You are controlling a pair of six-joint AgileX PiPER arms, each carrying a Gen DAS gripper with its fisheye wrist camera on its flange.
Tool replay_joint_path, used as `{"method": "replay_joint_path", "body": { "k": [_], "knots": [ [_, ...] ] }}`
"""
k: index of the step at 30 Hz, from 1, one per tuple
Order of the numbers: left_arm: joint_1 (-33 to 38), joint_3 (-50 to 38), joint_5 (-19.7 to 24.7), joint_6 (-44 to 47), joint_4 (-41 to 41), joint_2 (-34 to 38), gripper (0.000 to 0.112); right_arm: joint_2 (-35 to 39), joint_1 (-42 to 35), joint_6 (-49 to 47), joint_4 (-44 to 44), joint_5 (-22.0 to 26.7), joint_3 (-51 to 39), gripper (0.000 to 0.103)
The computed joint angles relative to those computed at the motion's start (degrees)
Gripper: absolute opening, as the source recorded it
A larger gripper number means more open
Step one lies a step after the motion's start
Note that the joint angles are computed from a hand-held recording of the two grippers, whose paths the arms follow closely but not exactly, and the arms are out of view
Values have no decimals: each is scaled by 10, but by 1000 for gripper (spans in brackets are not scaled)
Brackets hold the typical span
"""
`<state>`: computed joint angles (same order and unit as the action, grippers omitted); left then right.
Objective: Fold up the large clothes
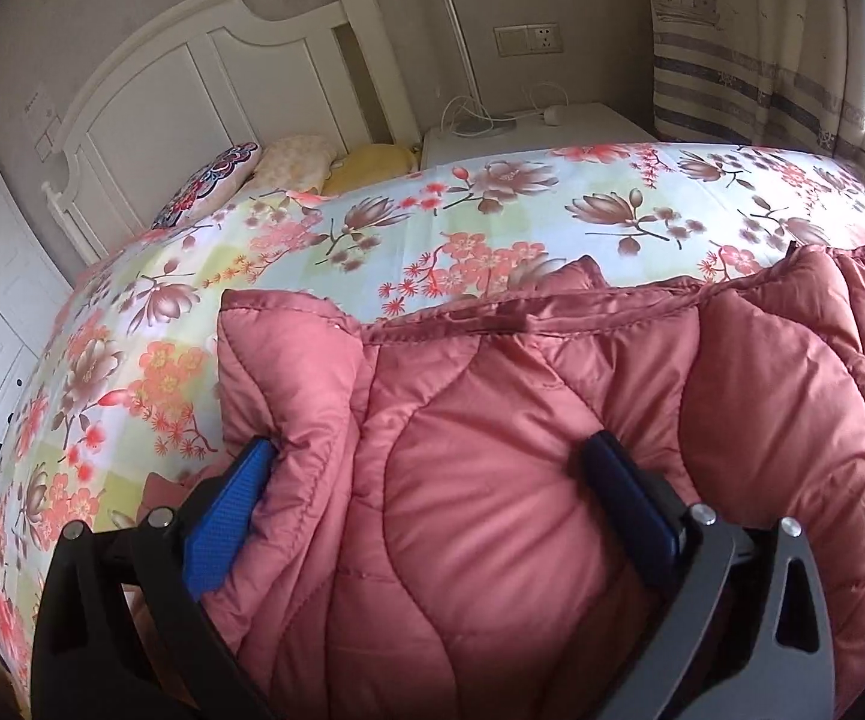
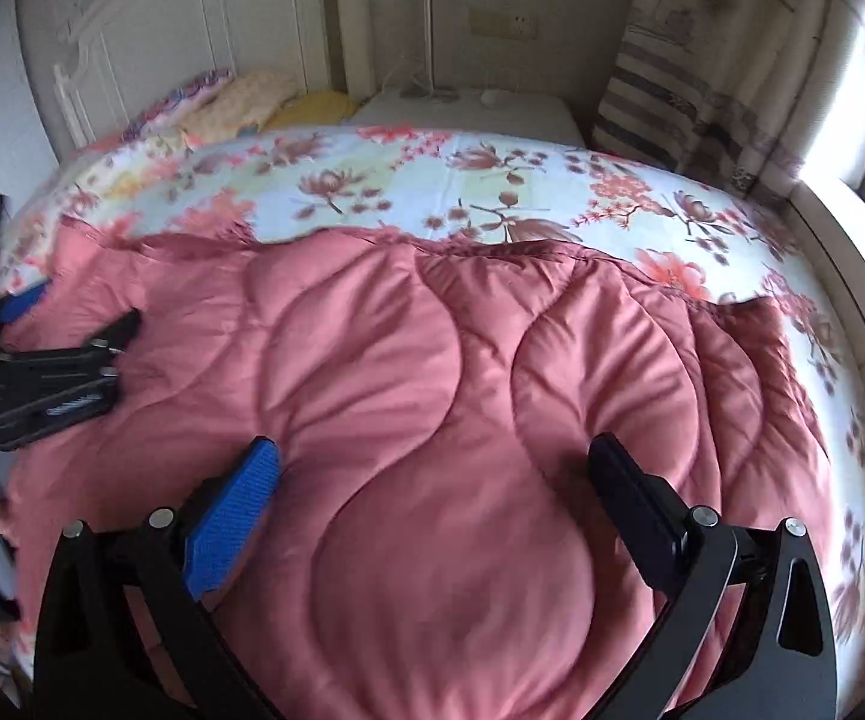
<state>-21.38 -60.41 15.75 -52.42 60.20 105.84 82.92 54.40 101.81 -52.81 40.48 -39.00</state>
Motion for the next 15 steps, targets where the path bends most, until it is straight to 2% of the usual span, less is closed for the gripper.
{"method": "replay_joint_path", "body": {
  "k": [2,5,6,8,15],
  "knots": [
    [-3,3,1,-16,14,-1,101,-8,79,72,-52,25,9,98],
    [0,7,-4,-30,28,-4,101,69,139,58,-51,70,-20,99],
    [-1,10,-4,-46,45,-5,101,88,146,73,-63,73,-19,99],
    [-1,11,-4,-53,52,-4,101,88,141,130,-97,48,4,99],
    [-1,12,-6,-51,49,-5,101,83,138,161,-121,36,22,99]
  ]
}}
